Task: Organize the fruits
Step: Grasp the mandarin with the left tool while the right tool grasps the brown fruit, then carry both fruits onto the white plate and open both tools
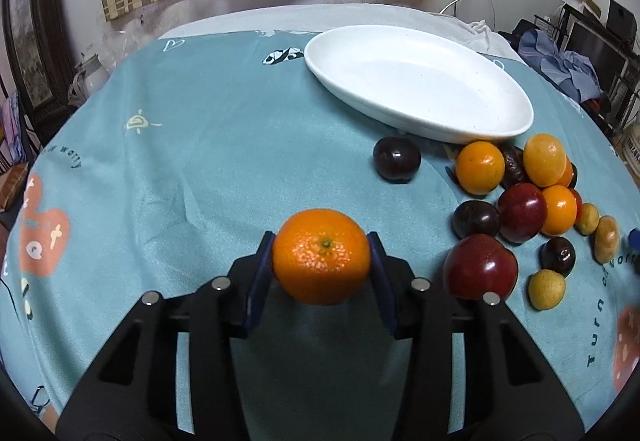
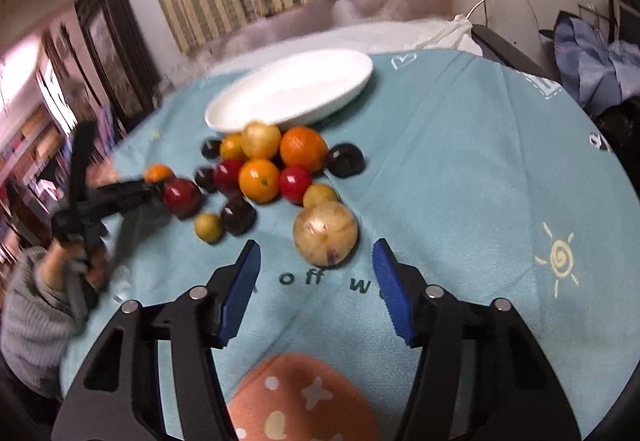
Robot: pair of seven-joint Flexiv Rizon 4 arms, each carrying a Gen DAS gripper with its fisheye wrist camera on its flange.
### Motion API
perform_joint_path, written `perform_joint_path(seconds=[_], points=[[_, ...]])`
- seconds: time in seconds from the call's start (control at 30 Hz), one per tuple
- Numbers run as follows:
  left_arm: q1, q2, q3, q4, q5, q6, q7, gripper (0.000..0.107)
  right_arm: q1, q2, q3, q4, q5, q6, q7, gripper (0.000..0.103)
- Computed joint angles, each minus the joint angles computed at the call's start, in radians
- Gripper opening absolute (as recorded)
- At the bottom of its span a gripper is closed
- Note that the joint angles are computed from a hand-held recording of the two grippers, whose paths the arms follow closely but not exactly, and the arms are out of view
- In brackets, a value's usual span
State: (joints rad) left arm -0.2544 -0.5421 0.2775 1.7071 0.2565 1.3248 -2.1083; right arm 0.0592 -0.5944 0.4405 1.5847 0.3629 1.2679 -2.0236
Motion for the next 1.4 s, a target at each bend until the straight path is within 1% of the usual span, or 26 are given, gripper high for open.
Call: perform_joint_path(seconds=[0.1,0.17,0.27,0.3,0.33,0.43,0.47,0.53,0.6,0.67,0.7,0.8,0.9,1.0,1.03,1.1,1.17,1.2,1.27,1.3,1.33,1.4], points=[[0.014,-0.001,-0.017,0.006,-0.016,0.004,0.012,0.046,0.098,0.007,-0.107,0.026,-0.112,0.015,0.069,0.060],[0.017,-0.001,-0.021,0.010,-0.022,0.006,0.016,0.046,0.135,-0.003,-0.153,0.027,-0.175,0.034,0.121,0.060],[0.032,-0.001,-0.037,0.020,-0.043,0.019,0.030,0.046,0.117,-0.032,-0.132,-0.010,-0.213,0.000,0.145,0.059],[0.032,-0.001,-0.036,0.022,-0.047,0.022,0.032,0.046,0.109,-0.041,-0.120,-0.021,-0.218,-0.013,0.143,0.054],[0.030,-0.002,-0.034,0.022,-0.050,0.023,0.034,0.046,0.100,-0.050,-0.106,-0.034,-0.221,-0.033,0.138,0.046],[0.006,-0.007,-0.008,0.011,-0.038,0.008,0.026,0.046,0.082,-0.067,-0.081,-0.064,-0.206,-0.066,0.130,0.040],[0.002,-0.008,-0.004,0.008,-0.033,0.007,0.024,0.046,0.069,-0.072,-0.066,-0.075,-0.192,-0.074,0.119,0.040],[0.019,-0.002,-0.024,0.023,-0.043,0.032,0.036,0.045,0.052,-0.073,-0.048,-0.084,-0.162,-0.076,0.106,0.039],[0.066,0.016,-0.084,0.056,-0.087,0.081,0.082,0.045,0.029,-0.066,-0.023,-0.092,-0.121,-0.074,0.089,0.039],[0.038,0.020,-0.059,0.036,-0.091,0.075,0.087,0.045,0.012,-0.053,0.001,-0.121,-0.091,-0.101,0.065,0.039],[0.027,0.018,-0.048,0.016,-0.090,0.064,0.093,0.045,0.019,-0.045,-0.004,-0.136,-0.087,-0.105,0.058,0.039],[0.014,-0.003,-0.037,-0.080,-0.095,0.026,0.104,0.045,0.069,-0.044,-0.031,-0.205,-0.094,-0.085,0.053,0.039],[0.045,-0.057,-0.069,-0.200,-0.134,-0.005,0.125,0.045,0.137,-0.103,-0.072,-0.329,-0.123,-0.084,0.103,0.039],[0.082,-0.119,-0.107,-0.287,-0.191,-0.041,0.141,0.045,0.215,-0.213,-0.144,-0.489,-0.184,-0.132,0.219,0.039],[0.093,-0.138,-0.117,-0.309,-0.208,-0.054,0.146,0.045,0.234,-0.261,-0.161,-0.558,-0.205,-0.172,0.259,0.039],[0.111,-0.172,-0.135,-0.343,-0.237,-0.080,0.158,0.045,0.246,-0.325,-0.163,-0.658,-0.224,-0.247,0.296,0.039],[0.124,-0.198,-0.149,-0.370,-0.257,-0.105,0.176,0.046,0.261,-0.375,-0.176,-0.727,-0.239,-0.292,0.315,0.040],[0.130,-0.209,-0.156,-0.376,-0.264,-0.105,0.186,0.046,0.270,-0.387,-0.189,-0.739,-0.248,-0.293,0.323,0.040],[0.125,-0.227,-0.151,-0.390,-0.264,-0.096,0.193,0.047,0.281,-0.399,-0.202,-0.744,-0.262,-0.288,0.325,0.046],[0.122,-0.234,-0.151,-0.399,-0.264,-0.093,0.199,0.054,0.282,-0.397,-0.204,-0.734,-0.267,-0.279,0.317,0.060],[0.123,-0.234,-0.153,-0.395,-0.266,-0.082,0.205,0.065,0.284,-0.391,-0.207,-0.718,-0.270,-0.246,0.308,0.064],[0.102,-0.232,-0.126,-0.393,-0.250,-0.065,0.199,0.070,0.282,-0.378,-0.208,-0.687,-0.276,-0.191,0.297,0.064]])
